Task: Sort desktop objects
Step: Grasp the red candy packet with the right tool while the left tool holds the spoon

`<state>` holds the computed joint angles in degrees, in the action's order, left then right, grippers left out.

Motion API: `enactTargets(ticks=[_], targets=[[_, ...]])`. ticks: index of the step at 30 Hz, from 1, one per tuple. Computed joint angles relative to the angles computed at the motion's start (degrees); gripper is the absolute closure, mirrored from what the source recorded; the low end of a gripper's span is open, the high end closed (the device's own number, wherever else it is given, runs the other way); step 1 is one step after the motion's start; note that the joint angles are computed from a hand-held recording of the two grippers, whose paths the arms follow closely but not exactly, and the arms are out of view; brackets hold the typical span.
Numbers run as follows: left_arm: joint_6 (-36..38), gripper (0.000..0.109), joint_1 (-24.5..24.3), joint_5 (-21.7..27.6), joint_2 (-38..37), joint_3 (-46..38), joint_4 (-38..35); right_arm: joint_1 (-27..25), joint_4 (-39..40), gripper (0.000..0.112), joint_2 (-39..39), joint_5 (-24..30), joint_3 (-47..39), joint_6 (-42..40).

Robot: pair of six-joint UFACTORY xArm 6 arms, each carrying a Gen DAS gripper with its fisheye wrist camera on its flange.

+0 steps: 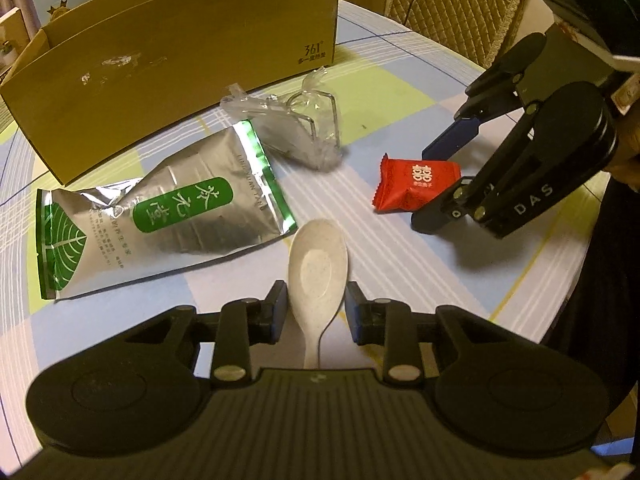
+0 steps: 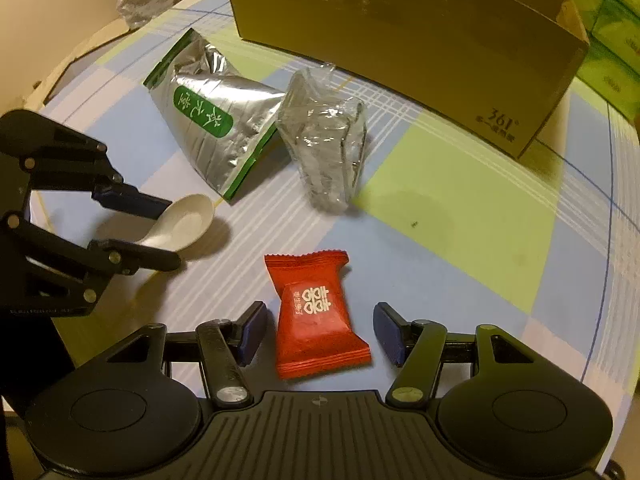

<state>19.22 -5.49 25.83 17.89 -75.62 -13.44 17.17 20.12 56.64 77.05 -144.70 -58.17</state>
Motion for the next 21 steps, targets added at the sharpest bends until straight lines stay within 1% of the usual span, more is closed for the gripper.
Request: enactTargets(ticks=[2,7,12,21], targets=[[-0.4,0.083,0.0,-0.5,0.0,0.1,0.2,0.2,0.2,0.056,-2.9,-2.8,5.2,-1.5],[-1.5,0.081,-0.2,-1.8,0.3,0.2,1.0,0.2,1.2,0.066,-4.9,-4.7,9.0,-1.8],[-2.2,0.08,-0.3,-2.3,0.6,0.1,1.5,0.4,1.4,0.085,-5.7,-6.2,10.4,-0.5],[-3.1,0.082,-0.3,-2.3,0.0,0.7,0.8,-0.5,3.2,0.088,-5.1,-4.5,8.4,2.9]])
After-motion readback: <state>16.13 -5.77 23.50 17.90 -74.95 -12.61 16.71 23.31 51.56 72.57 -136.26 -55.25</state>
